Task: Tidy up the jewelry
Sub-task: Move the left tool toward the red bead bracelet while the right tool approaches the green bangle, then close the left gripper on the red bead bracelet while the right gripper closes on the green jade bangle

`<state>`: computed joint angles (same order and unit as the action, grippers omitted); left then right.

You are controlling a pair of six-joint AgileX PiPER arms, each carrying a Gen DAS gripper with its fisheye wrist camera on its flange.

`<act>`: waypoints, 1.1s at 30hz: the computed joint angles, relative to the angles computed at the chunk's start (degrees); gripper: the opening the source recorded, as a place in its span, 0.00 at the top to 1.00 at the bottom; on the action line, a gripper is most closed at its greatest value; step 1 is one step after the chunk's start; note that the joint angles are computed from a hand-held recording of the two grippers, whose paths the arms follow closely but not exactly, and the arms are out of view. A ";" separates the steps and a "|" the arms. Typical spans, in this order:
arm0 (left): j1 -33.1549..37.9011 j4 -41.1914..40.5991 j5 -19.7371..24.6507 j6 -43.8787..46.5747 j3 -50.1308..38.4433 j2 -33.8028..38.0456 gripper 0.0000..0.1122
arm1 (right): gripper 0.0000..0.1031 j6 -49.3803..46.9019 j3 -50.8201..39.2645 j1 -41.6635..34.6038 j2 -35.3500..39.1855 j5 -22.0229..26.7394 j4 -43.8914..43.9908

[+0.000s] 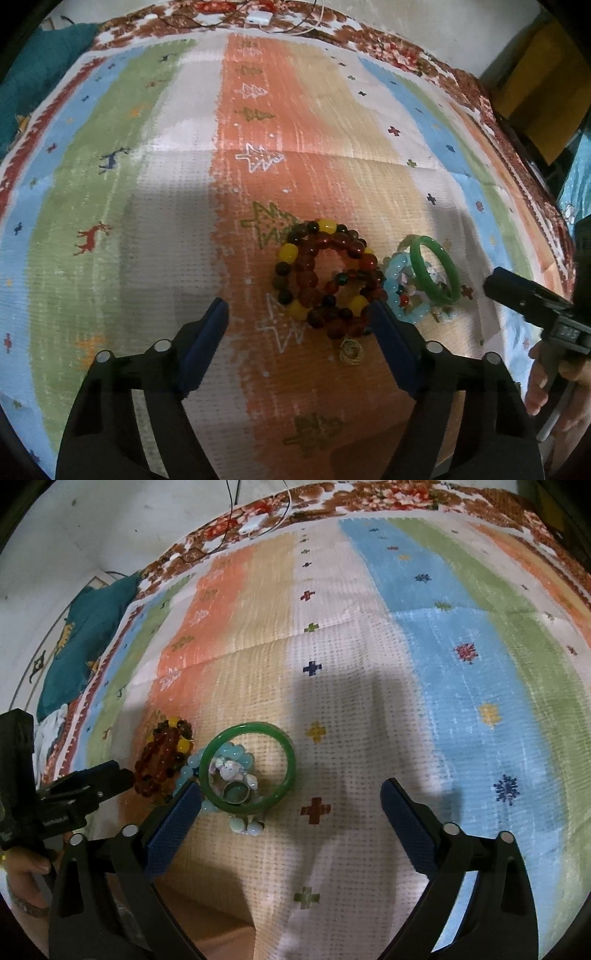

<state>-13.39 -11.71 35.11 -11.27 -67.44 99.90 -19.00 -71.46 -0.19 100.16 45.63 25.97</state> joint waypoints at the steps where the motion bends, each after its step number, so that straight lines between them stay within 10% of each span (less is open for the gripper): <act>1: 0.10 -0.39 0.23 0.43 -0.31 0.27 0.35 | 0.12 0.36 -0.32 0.18 0.35 0.09 -0.30; 16: 0.79 -7.74 1.71 7.54 -2.64 3.00 0.61 | 0.36 1.84 -4.15 0.54 5.81 1.77 -0.06; 33: -0.06 -3.13 -0.52 5.07 -2.61 3.64 0.87 | 0.89 -0.66 -5.25 -0.11 7.72 3.67 2.25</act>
<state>-13.46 -14.84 34.59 -6.20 -70.05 103.53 -19.66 -76.72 -0.30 107.88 49.30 28.21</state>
